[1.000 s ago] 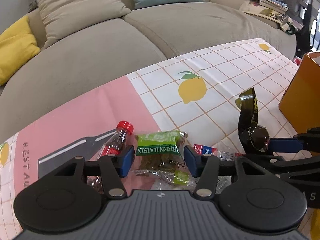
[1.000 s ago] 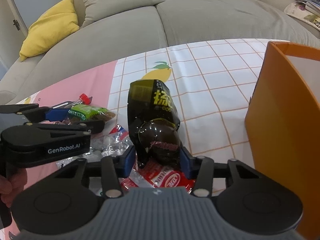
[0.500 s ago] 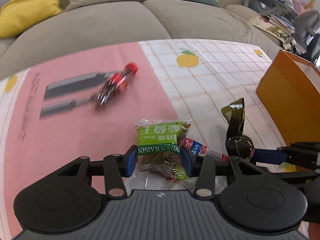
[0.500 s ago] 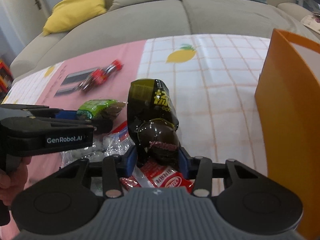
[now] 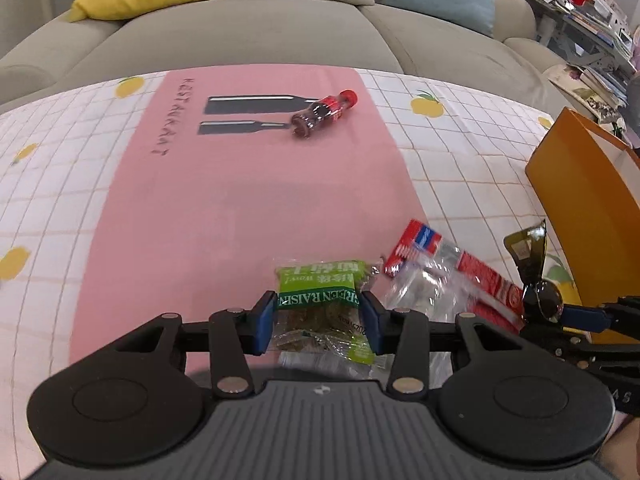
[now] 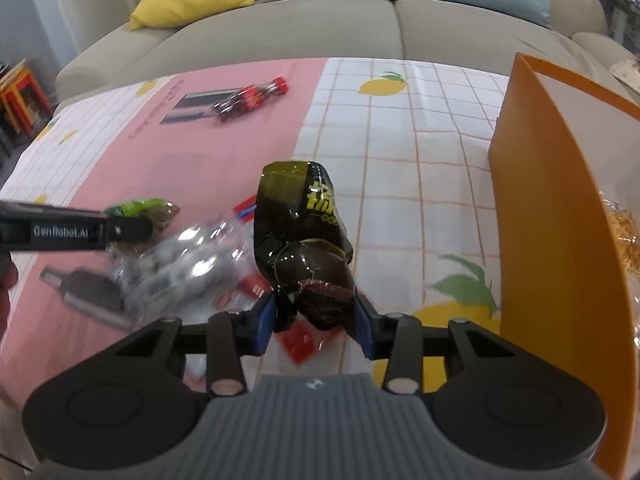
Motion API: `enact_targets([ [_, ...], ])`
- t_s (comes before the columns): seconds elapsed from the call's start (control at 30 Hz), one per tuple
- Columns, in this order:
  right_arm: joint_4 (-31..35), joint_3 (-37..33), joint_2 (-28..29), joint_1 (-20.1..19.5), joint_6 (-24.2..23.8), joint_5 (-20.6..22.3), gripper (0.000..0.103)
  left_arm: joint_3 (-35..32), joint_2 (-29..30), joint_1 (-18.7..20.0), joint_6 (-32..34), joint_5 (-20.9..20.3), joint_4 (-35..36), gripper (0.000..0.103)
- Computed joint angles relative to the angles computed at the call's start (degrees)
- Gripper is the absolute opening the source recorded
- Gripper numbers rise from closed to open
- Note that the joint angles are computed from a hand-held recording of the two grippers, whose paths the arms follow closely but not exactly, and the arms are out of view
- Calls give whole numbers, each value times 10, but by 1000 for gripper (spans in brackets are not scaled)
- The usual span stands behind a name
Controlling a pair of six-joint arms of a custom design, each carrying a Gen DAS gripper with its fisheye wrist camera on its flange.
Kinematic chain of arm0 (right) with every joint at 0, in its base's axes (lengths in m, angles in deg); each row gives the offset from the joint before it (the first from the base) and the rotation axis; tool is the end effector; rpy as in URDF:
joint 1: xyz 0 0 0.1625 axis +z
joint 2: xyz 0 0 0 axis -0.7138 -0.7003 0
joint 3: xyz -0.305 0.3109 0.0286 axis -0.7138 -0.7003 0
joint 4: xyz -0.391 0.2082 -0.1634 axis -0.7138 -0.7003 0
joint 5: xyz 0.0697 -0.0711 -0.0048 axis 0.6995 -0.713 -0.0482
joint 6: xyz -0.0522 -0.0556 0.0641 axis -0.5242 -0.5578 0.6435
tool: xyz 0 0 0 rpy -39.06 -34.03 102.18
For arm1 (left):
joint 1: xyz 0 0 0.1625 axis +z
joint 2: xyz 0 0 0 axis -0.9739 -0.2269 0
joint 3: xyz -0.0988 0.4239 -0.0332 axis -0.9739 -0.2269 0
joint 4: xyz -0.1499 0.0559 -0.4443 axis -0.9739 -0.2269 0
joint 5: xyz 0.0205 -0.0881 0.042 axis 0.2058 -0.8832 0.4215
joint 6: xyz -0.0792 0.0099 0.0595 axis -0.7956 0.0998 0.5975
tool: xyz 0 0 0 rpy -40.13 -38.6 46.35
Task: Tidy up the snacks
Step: 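Lift and carry the raisin packet in left tool while right tool carries the dark bag to the box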
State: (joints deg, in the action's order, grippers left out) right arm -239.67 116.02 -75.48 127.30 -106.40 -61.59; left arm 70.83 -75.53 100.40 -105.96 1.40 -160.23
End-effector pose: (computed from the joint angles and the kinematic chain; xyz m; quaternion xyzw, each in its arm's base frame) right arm 0.0510 -0.4371 0.1392 0.4071 -0.8880 0.1006 0.1887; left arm -0.1922 -0.3125 0.0272 -0.0971 0.8578 -0.3554 0.3584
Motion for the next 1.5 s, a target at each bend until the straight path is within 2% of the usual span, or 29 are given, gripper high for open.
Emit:
enact_targets([
  [0.1,6,24,-29,-6,-33,-6,40,10,-5,-26,-10,-27,0,50],
  [0.23,10,44,-46,-12,-36,-34,40,11,7,-54,-38,-66,-2,50],
  [0.37,-7,72,-71,-31,-69,-32,43,9,35,-74,-41,-98,-21,50],
  [0.57,-5,88,-88,-53,-83,-15,50,9,57,-85,-68,-99,-20,57],
  [0.6,-8,90,-89,-55,-84,-12,52,8,62,-86,-77,-96,-18,58],
  [0.67,-8,92,-95,-62,-75,0,69,-1,75,-86,-92,-94,-8,59],
  [0.7,-6,94,-100,-66,-70,8,71,-10,84,-84,-100,-94,5,59],
  [0.87,-43,94,-90,-75,-45,36,71,-39,124,-78,-140,-83,38,58],
  [0.97,-36,88,-88,-80,-32,50,70,-46,135,-77,-145,-75,45,58],
  [1.17,-45,90,-79,-85,-58,66,65,-52,147,-83,-160,-65,56,57],
  [1.27,-51,92,-75,-86,-72,70,52,-52,145,-79,-149,-66,50,54],
  [1.5,-41,92,-76,-87,-76,71,50,-49,131,-76,-139,-72,41,49],
])
